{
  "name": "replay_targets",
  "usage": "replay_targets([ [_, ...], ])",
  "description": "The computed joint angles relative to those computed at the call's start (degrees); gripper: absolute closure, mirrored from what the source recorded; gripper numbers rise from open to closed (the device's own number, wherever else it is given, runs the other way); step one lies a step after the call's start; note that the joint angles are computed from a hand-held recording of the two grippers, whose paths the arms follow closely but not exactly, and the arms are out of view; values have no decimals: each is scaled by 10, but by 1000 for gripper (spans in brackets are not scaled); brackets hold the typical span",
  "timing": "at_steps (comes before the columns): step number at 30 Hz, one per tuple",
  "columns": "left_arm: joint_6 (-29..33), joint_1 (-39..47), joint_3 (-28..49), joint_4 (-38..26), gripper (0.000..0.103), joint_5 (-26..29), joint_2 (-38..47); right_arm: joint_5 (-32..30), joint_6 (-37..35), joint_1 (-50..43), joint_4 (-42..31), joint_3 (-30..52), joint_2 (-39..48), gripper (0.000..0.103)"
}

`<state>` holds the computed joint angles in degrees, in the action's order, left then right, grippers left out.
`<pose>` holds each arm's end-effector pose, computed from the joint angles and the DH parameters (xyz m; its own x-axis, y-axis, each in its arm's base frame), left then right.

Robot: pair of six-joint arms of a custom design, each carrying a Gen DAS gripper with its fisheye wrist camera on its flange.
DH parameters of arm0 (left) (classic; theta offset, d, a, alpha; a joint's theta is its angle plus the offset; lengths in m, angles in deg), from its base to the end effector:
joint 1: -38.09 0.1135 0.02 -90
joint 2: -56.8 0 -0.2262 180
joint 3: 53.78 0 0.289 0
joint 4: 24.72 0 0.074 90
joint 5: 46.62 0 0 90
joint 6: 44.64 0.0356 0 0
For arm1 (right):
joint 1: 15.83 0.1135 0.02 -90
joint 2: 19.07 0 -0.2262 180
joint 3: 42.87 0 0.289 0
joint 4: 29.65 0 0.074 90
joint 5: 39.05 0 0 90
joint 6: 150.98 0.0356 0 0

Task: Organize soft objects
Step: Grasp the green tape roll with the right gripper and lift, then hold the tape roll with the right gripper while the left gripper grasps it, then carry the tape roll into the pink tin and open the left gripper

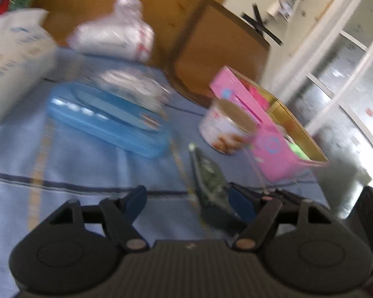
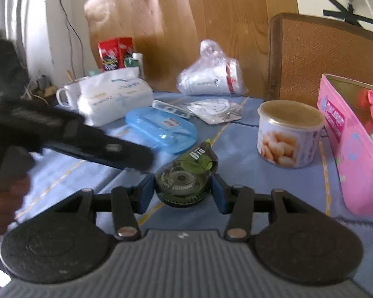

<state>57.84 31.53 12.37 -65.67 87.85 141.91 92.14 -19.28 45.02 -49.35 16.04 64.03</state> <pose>0.3189 -0.0618 0.1590 -0.7462 0.2410 -0.6205 0.6060 0.6317 -0.4835 0.1808 0.2760 0.1498 -0.5356 0.0675 -0.8418 -0.0935 0.9859 0.1385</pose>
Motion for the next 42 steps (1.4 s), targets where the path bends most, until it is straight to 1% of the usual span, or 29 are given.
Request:
replay_targets([
  [1,-1,-9,6,-9,38,3,7,12,0,13,6,-8,-6,51],
  [2,-2,-18,14,-20,48,8,15,19,-2,22,11,-13,-8,51],
  [3,-1,-27,23,-31,52,13,23,29,-5,30,12,-14,-8,51],
  [4,-2,-34,28,-38,62,23,26,44,-6,38,8,-12,-7,51],
  [5,-3,-41,31,-42,67,30,24,67,1,46,-10,-4,-1,51],
  [7,-13,-63,29,-35,67,20,6,93,5,52,-13,-15,-13,51],
  [9,-25,-89,32,-26,67,13,-11,124,13,59,-13,-36,-44,51],
  [12,-44,-139,56,-16,67,-3,-22,190,12,71,-29,-68,-97,51],
  [16,-77,-229,106,23,67,-41,-1,276,21,76,-86,-112,-188,51],
  [18,-98,-277,142,47,67,-65,35,305,39,66,-136,-136,-241,51],
  [19,-108,-298,165,53,67,-74,58,316,60,60,-172,-144,-262,51],
  [20,-116,-317,188,59,67,-83,82,326,87,53,-214,-152,-284,51],
  [24,-134,-383,288,68,66,-126,179,327,125,5,-304,-200,-387,51],
  [26,-139,-404,320,68,66,-149,210,317,100,-34,-309,-229,-436,51],
  [27,-139,-413,330,69,66,-169,221,311,91,-56,-315,-237,-448,51],
  [28,-138,-423,335,73,65,-193,227,311,101,-75,-332,-236,-441,51],
  [30,-137,-433,324,88,64,-221,224,310,148,-109,-380,-222,-405,50],
  [32,-136,-432,297,106,64,-235,207,312,174,-122,-410,-233,-423,49],
  [34,-133,-426,267,124,64,-244,184,322,200,-115,-427,-242,-439,49],
  [35,-131,-420,242,137,64,-244,164,327,225,-108,-441,-239,-433,49],
  [37,-120,-402,191,157,64,-240,119,338,283,-85,-466,-220,-397,49],
  [39,-108,-376,130,177,62,-225,66,351,332,-54,-488,-201,-365,49],
  [40,-102,-360,103,182,59,-216,42,359,345,-39,-491,-193,-352,49],
  [42,-89,-320,47,192,56,-191,-7,368,310,-20,-446,-192,-351,51],
])
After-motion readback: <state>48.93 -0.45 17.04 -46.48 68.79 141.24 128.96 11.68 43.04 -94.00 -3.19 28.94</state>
